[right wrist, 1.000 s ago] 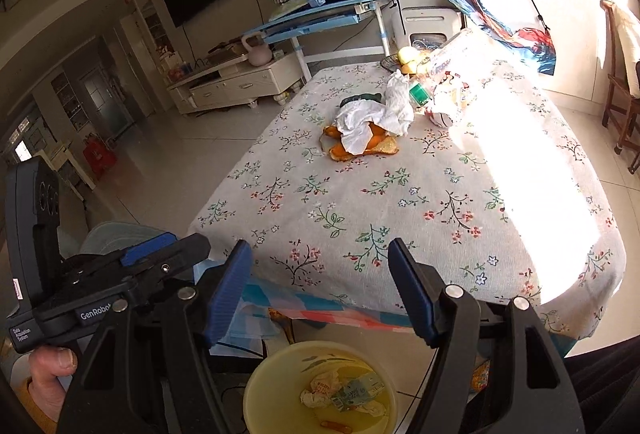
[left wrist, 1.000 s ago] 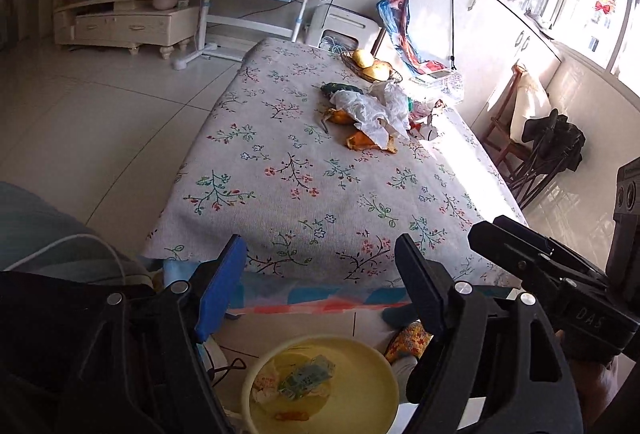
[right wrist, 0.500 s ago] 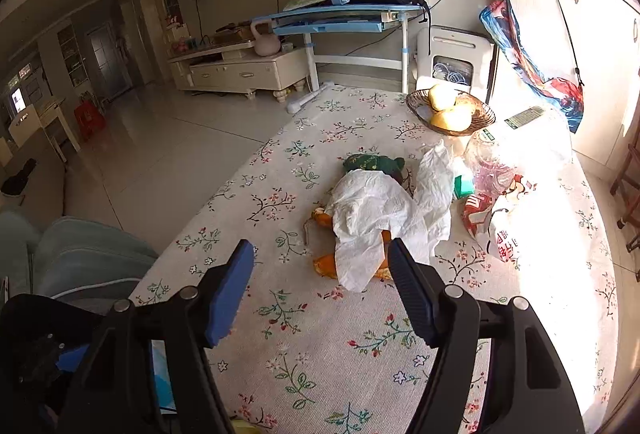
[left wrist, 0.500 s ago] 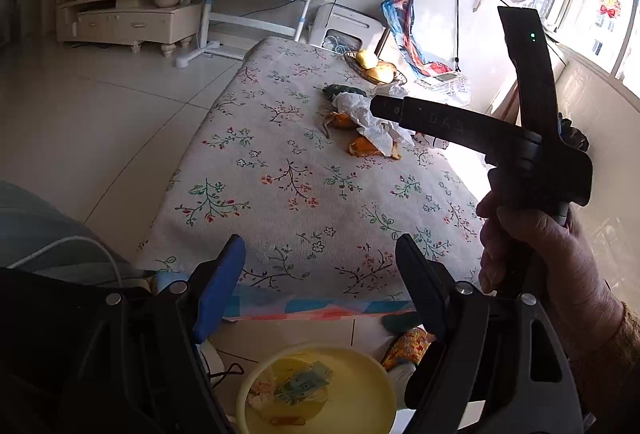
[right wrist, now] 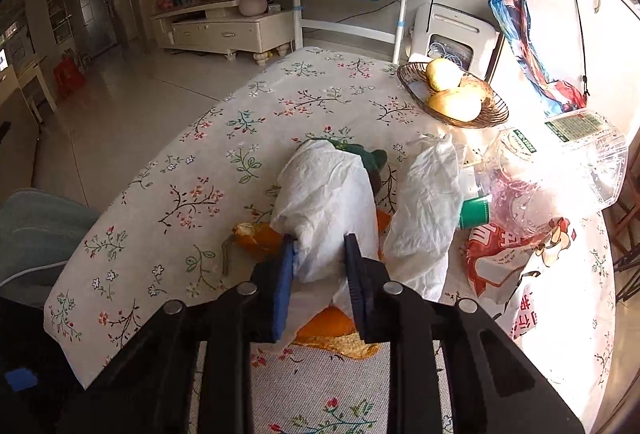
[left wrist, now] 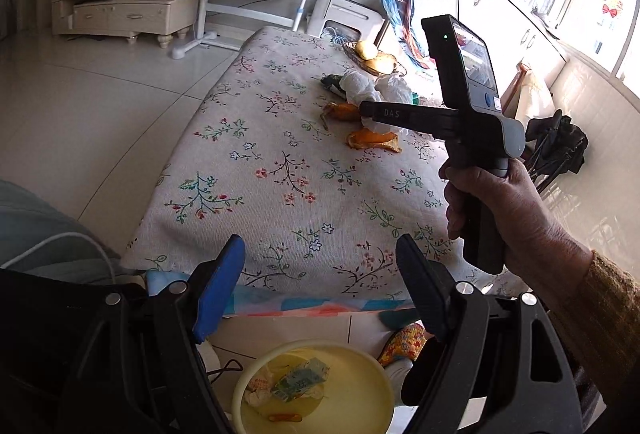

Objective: Collect trash
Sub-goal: 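Close the right gripper on a white tissue and lift it, then grasp an orange peel with the left gripper while the right holds the tissue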

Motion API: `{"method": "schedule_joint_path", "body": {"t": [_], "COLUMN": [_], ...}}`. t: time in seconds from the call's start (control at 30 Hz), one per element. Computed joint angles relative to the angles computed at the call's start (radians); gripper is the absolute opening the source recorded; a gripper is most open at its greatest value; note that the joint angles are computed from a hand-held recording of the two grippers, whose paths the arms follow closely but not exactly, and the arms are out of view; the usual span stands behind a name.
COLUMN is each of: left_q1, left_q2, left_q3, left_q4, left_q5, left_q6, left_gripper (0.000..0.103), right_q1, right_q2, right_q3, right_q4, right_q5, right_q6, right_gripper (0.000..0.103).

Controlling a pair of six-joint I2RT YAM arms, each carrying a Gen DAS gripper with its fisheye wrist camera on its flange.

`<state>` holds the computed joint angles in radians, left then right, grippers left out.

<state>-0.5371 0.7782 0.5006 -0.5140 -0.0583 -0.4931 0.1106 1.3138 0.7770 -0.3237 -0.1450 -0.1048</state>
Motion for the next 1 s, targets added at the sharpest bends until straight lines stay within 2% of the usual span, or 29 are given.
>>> {"method": "schedule_joint_path", "body": {"t": [0.03, 0.13, 0.23, 0.33, 0.4, 0.53, 0.7, 0.83, 1.0], "left_q1": [0.004, 0.021, 0.022, 0.002, 0.004, 0.033, 0.026, 0.017, 0.025], "left_q2": [0.005, 0.027, 0.090, 0.200, 0.312, 0.542, 0.735, 0.830, 0.910], "left_q3": [0.000, 0.005, 0.046, 0.127, 0.196, 0.331, 0.447, 0.500, 0.550], "left_q4": [0.003, 0.018, 0.042, 0.078, 0.118, 0.191, 0.230, 0.239, 0.234], "left_q5": [0.001, 0.013, 0.015, -0.003, 0.001, 0.052, 0.044, 0.035, 0.035], "left_q6": [0.002, 0.009, 0.032, 0.099, 0.150, 0.220, 0.296, 0.341, 0.355], "left_gripper": [0.075, 0.075, 0.075, 0.075, 0.075, 0.075, 0.075, 0.074, 0.065], "right_q1": [-0.020, -0.100, -0.220, -0.343, -0.410, -0.453, -0.488, -0.526, -0.566], "right_q2": [-0.026, -0.145, -0.289, -0.382, -0.400, -0.378, -0.332, -0.298, -0.259], "right_q3": [-0.008, -0.037, -0.074, -0.111, -0.131, -0.142, -0.143, -0.145, -0.143], "right_q4": [-0.011, -0.075, -0.204, -0.347, -0.400, -0.410, -0.390, -0.384, -0.386], "right_q5": [-0.029, -0.137, -0.242, -0.313, -0.345, -0.357, -0.378, -0.405, -0.423], "right_q6": [0.004, 0.005, -0.032, -0.101, -0.124, -0.130, -0.143, -0.163, -0.199], "right_gripper": [0.014, 0.013, 0.013, 0.013, 0.013, 0.013, 0.013, 0.013, 0.016]}}
